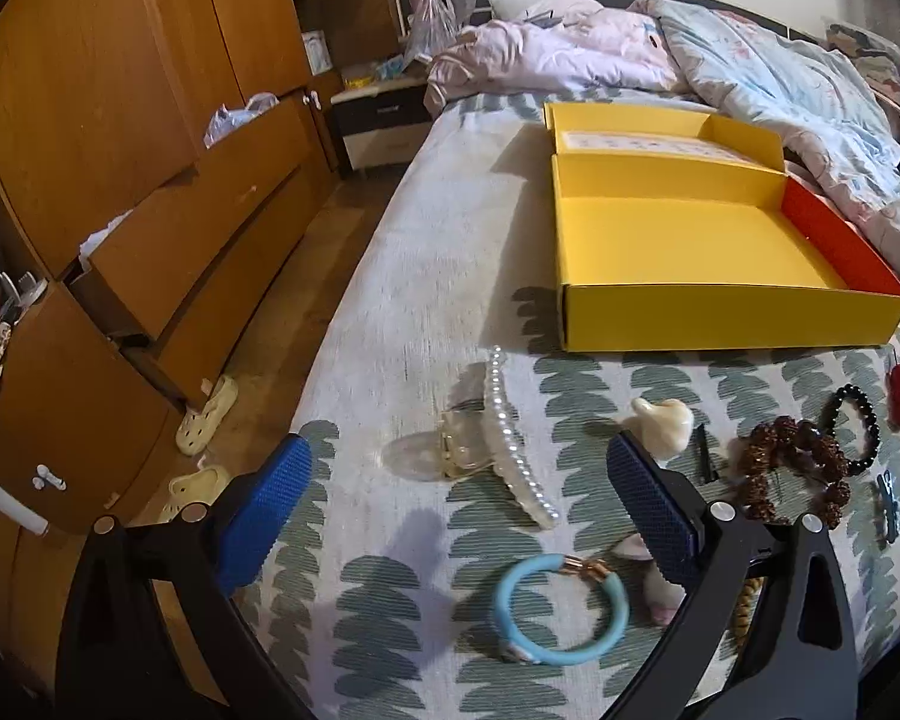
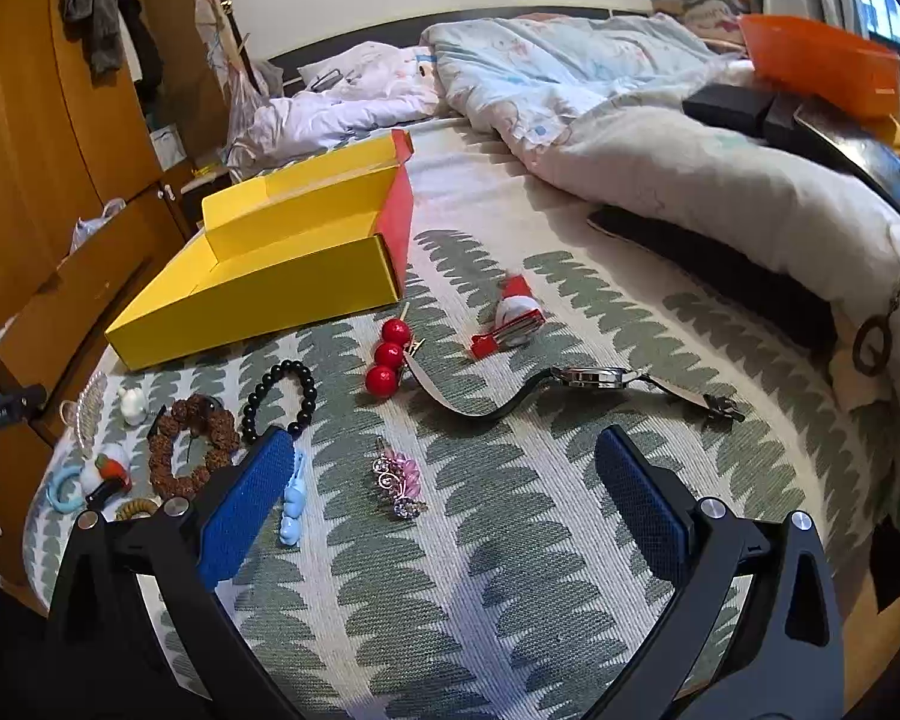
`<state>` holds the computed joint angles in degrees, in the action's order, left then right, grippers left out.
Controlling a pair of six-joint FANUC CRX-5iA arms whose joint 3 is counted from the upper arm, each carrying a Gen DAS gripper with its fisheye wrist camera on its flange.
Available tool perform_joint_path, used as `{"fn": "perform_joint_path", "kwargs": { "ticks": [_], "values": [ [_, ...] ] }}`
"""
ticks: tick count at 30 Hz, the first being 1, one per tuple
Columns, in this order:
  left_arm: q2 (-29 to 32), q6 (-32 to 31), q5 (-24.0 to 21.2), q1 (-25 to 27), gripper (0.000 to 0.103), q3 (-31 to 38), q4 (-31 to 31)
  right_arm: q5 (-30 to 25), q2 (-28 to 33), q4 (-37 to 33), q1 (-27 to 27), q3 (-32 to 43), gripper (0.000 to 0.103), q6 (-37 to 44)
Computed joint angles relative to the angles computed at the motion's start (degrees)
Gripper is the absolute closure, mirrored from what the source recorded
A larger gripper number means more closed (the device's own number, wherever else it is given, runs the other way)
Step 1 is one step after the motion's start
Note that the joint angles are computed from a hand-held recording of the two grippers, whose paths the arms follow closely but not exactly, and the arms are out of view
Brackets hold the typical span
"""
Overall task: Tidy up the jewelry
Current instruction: 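Move the left tool toward the pearl-trimmed clear hair claw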
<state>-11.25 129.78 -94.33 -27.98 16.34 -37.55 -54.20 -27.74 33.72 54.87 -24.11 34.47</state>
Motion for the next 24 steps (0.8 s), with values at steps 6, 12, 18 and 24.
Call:
{"fn": "perform_joint_path", "kwargs": {
  "ticks": [6,12,18,24],
  "values": [
    [-1.2,1.4,-0.3,2.0,0.006,-1.1,0.8,-0.6,0.3,0.6,0.6,0.0,0.003,0.4],
    [-3.6,0.2,2.8,8.7,0.006,-3.4,7.8,-2.1,1.3,0.7,0.6,0.8,0.003,0.3],
    [-2.4,-0.4,1.9,8.1,0.006,-2.8,7.2,-1.2,0.9,3.3,1.7,0.0,0.003,-0.2],
    [-1.6,-1.6,2.6,9.2,0.006,-2.9,8.8,-0.7,2.6,5.2,0.8,1.5,0.003,1.5]
  ]
}}
